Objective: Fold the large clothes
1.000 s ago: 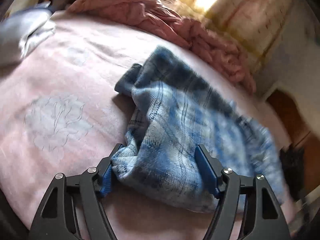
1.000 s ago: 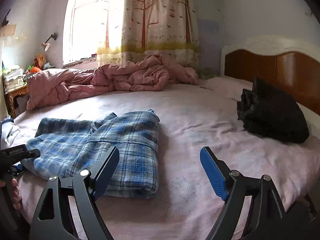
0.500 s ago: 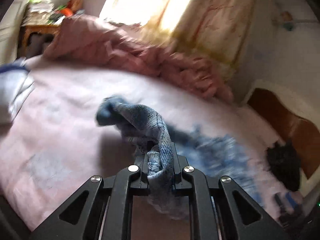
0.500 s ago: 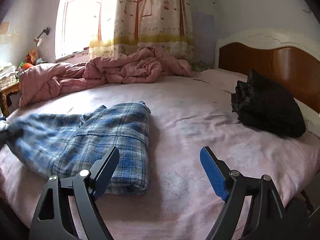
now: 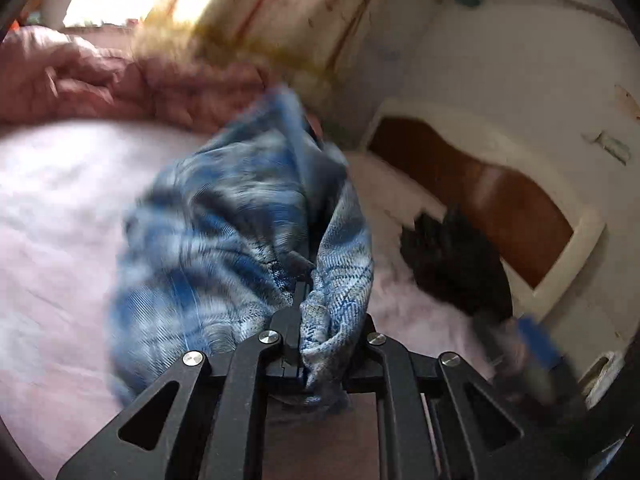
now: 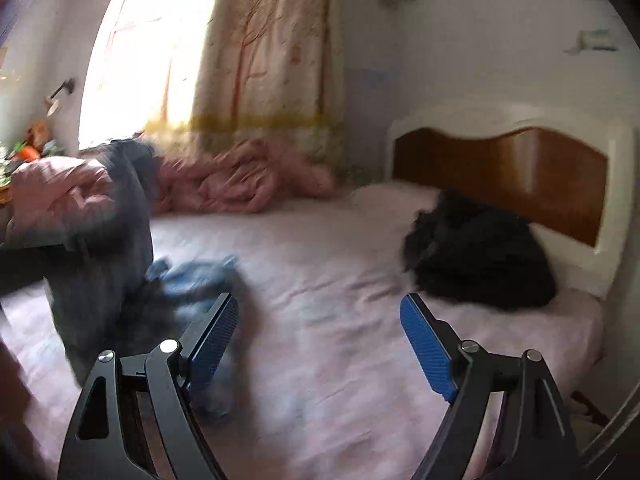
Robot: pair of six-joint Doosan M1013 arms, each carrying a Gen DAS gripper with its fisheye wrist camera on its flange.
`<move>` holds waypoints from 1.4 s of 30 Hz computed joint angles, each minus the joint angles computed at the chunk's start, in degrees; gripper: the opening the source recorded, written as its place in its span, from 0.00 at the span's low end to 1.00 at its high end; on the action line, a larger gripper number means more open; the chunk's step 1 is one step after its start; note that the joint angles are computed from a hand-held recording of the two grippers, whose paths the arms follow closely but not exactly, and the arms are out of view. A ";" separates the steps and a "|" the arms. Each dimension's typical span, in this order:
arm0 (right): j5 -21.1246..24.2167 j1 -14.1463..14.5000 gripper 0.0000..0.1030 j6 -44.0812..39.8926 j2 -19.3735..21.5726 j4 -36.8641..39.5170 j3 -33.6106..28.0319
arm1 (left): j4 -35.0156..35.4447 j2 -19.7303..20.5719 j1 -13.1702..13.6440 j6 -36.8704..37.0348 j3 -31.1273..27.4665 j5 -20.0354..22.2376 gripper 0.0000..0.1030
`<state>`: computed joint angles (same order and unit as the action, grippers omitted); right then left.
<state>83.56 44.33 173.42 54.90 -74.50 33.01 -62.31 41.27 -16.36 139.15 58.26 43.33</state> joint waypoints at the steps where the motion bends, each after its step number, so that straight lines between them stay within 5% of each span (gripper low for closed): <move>1: 0.07 -0.03 0.83 0.86 -0.91 -0.62 1.51 | 2.92 0.40 -0.44 -2.04 -0.49 0.06 0.10; 6: 1.67 -0.50 0.83 5.70 -3.86 0.26 6.46 | 4.47 -0.65 -1.11 1.83 1.96 -2.56 0.10; 9: -1.42 -1.20 0.83 12.20 -6.27 3.13 10.29 | 5.95 0.35 -0.84 2.14 0.19 0.66 0.11; 13: -3.84 -1.43 0.83 15.89 -7.61 3.89 12.73 | -2.34 -1.31 0.39 7.44 3.15 4.21 0.46; 14: -3.37 -1.39 0.83 14.85 -7.42 3.63 12.41 | -4.67 -2.49 0.77 10.87 5.09 4.59 0.47; 17: -0.74 -0.99 0.83 12.13 -6.37 1.81 10.71 | -6.62 -5.97 1.01 16.43 9.95 -2.71 0.47; 20: -3.46 -0.84 0.83 13.44 -7.15 0.95 12.09 | -8.63 -6.52 2.19 15.19 10.72 -7.77 0.52; 24: -17.09 -1.74 0.83 11.55 -9.47 2.84 14.88 | 3.93 -4.35 2.79 -1.56 7.54 -15.29 0.56; 27: -36.90 -4.09 0.83 0.34 -11.52 12.58 16.36 | 11.38 -2.04 3.38 -10.18 4.89 -12.07 0.56; 30: -43.04 -4.97 0.81 -6.05 -10.17 17.08 14.23 | 10.48 -0.67 4.12 -12.56 4.06 -7.64 0.56; 33: -36.66 -5.76 0.60 -16.71 -5.65 29.49 6.60 | 7.71 -0.28 4.66 -12.22 4.20 -5.15 0.57; 36: -34.40 -6.26 0.34 -14.44 -4.12 32.16 5.85 | 8.00 -1.06 4.47 -11.37 5.86 -4.80 0.59; 37: -34.34 -6.31 0.14 -12.58 -4.29 31.58 6.80 | 6.89 -1.47 4.57 -10.38 6.64 -4.41 0.59; 40: -36.04 -5.65 0.09 -3.67 -6.29 25.41 11.57 | 3.52 -3.38 4.53 -3.76 9.36 -4.16 0.60; 42: -34.61 -4.99 0.08 -0.93 -6.85 21.61 12.58 | 7.87 -4.46 3.55 -3.30 10.48 -6.78 0.63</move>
